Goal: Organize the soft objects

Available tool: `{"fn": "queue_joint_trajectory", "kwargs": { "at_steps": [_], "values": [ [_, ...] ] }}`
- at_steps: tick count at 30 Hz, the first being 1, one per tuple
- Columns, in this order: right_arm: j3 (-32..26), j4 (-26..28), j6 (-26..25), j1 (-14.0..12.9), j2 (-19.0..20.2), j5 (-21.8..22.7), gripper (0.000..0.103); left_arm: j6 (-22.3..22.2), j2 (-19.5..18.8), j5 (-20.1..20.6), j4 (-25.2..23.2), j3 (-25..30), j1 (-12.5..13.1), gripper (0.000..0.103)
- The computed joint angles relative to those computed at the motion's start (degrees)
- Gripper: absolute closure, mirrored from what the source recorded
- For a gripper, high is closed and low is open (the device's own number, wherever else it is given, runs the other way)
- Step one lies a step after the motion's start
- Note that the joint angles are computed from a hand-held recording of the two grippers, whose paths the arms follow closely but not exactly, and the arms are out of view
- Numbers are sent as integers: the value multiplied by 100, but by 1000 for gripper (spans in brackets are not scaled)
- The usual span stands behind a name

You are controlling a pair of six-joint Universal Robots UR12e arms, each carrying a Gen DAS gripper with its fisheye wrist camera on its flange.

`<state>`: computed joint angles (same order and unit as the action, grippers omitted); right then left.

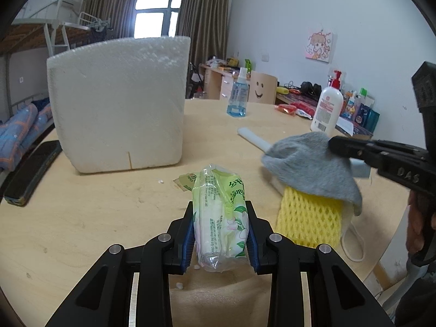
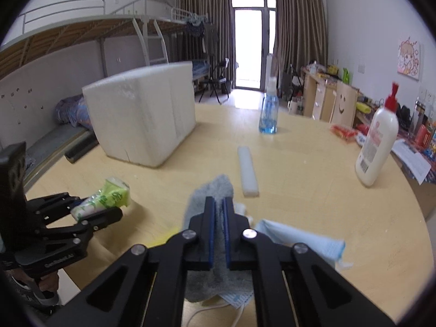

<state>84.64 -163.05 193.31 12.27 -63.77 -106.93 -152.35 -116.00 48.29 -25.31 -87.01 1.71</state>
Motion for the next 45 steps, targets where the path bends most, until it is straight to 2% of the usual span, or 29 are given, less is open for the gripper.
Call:
{"fn": "queue_joint_trajectory", "kwargs": {
  "at_steps": [11, 20, 22, 24, 27, 34, 45],
  "values": [
    [-1, -587, -207, 113, -99, -285, 95, -185, 77, -91, 325, -46, 92, 69],
    [50, -858, -135, 139, -121, -109, 95, -332, 151, -58, 610, -109, 175, 69],
    [12, -761, -50, 156, -92, -131, 95, -347, 173, -46, 657, -133, 200, 69],
    [-21, -712, -32, 177, -55, -158, 100, -369, 193, -23, 745, -160, 222, 69],
    [-20, -803, -127, 201, -16, -10, 102, -362, 224, 10, 818, -197, 270, 69],
    [-95, -974, 6, 207, 68, 302, 102, -407, 256, 69, 1012, -215, 323, 69],
    [-192, -478, -157, 291, 145, 473, 99, -495, 238, 141, 1135, -225, 358, 69]
  ]
}}
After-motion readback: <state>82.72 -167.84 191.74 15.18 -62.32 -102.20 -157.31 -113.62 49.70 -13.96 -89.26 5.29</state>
